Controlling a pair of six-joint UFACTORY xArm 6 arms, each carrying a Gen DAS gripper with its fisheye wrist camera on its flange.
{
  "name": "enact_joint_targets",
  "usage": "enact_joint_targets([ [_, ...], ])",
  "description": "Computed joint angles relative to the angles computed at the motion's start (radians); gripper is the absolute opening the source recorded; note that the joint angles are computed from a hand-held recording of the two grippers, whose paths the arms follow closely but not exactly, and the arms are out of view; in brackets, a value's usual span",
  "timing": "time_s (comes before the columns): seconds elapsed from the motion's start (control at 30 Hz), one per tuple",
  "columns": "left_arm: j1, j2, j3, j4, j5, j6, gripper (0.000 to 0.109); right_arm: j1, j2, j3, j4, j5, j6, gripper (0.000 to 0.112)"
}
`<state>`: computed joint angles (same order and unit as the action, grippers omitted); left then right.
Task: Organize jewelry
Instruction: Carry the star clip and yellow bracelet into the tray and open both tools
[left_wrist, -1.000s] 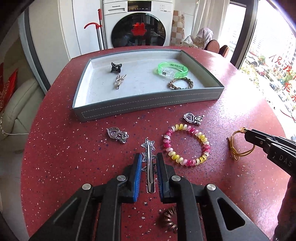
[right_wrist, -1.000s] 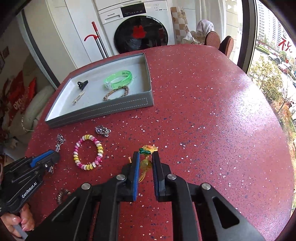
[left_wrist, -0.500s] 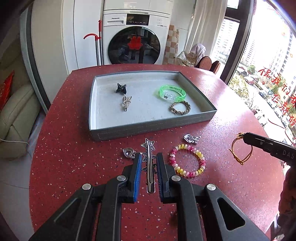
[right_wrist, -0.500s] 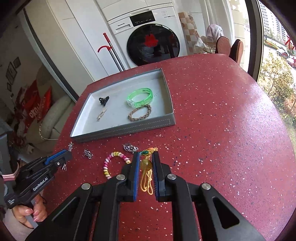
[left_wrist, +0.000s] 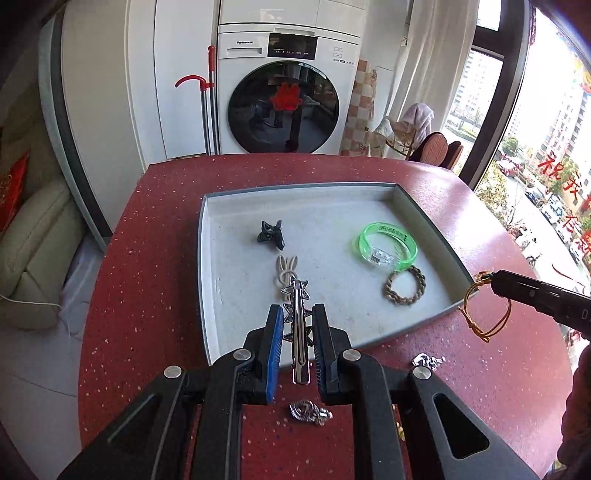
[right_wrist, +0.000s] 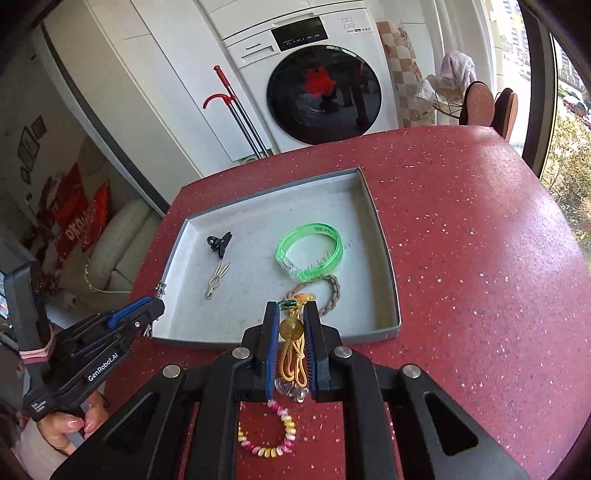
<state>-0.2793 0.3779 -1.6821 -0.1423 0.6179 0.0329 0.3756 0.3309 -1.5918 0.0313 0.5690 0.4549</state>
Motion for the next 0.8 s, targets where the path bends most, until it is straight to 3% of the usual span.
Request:
enact_joint_targets([
  [0.37, 0.002, 0.279, -0.369, 0.100, 0.149, -0.066, 0.034, -0.058, 0.256, -0.299, -0.016, 0.168, -0.002, 0.014],
  [0.6, -0.010, 0.424, -0.580, 0.177, 0.235, -0.095, 0.034, -0.077, 0.353, -0.419, -0.020, 0.212, 0.005, 0.014],
  [0.8, -0.024, 0.478, -0.648, 0.245, 0.253, -0.106, 0.034, -0.072, 0.373, -0.442, -0.035, 0.222, -0.002, 0.015],
])
